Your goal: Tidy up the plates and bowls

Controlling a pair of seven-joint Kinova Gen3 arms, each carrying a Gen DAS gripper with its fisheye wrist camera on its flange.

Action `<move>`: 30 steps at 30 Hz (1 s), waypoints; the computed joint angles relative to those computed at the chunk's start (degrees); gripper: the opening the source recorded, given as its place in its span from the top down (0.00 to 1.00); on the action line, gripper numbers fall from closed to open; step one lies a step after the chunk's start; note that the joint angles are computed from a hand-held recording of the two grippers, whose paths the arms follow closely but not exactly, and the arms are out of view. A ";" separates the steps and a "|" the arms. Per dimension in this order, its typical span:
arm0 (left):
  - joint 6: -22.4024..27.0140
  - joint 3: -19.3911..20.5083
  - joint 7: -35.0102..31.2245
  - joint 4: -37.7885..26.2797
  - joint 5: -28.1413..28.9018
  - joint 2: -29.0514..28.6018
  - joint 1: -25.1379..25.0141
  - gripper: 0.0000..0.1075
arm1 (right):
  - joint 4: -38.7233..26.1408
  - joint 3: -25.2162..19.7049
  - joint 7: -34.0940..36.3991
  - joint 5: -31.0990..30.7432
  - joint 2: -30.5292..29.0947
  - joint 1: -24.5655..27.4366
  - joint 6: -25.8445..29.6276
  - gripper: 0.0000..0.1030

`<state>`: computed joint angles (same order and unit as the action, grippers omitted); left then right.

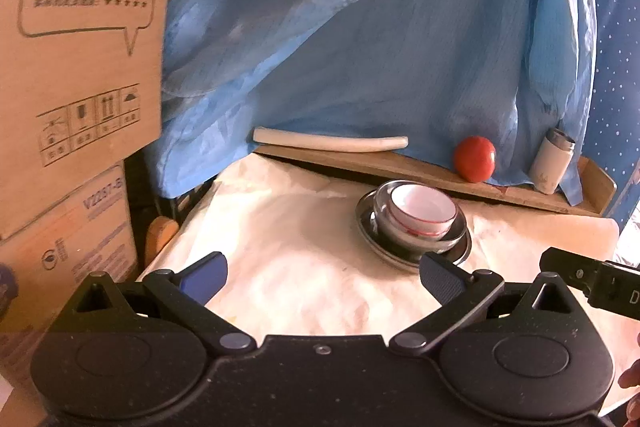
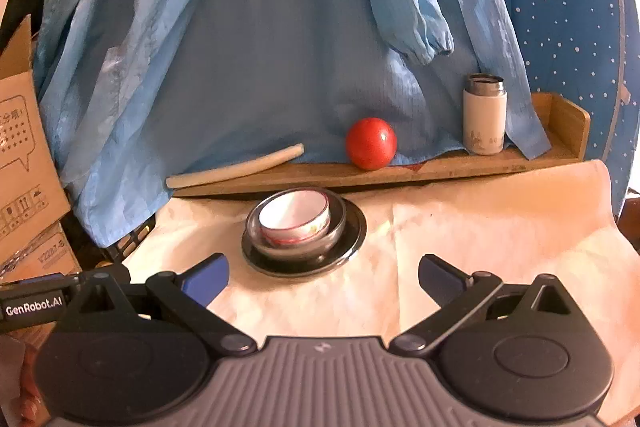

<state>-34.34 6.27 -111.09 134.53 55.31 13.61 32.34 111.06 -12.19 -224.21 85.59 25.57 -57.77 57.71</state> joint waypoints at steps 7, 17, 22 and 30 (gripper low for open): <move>-0.06 0.25 3.19 3.10 -4.28 -0.95 -1.21 0.05 | -0.63 -0.37 -1.43 -2.92 1.27 -2.93 2.67 0.00; 0.43 0.16 7.56 5.73 -10.31 -0.62 -1.38 0.05 | -0.43 -0.27 -3.31 -5.88 2.06 -6.17 5.11 0.00; -0.35 0.12 8.94 6.47 -11.32 0.06 -0.54 0.05 | 0.26 -0.37 -4.29 -6.90 2.18 -7.32 6.30 0.00; -0.80 0.10 10.30 6.89 -13.17 0.94 0.64 0.05 | 0.82 -0.46 -5.09 -8.49 2.02 -8.32 7.55 0.00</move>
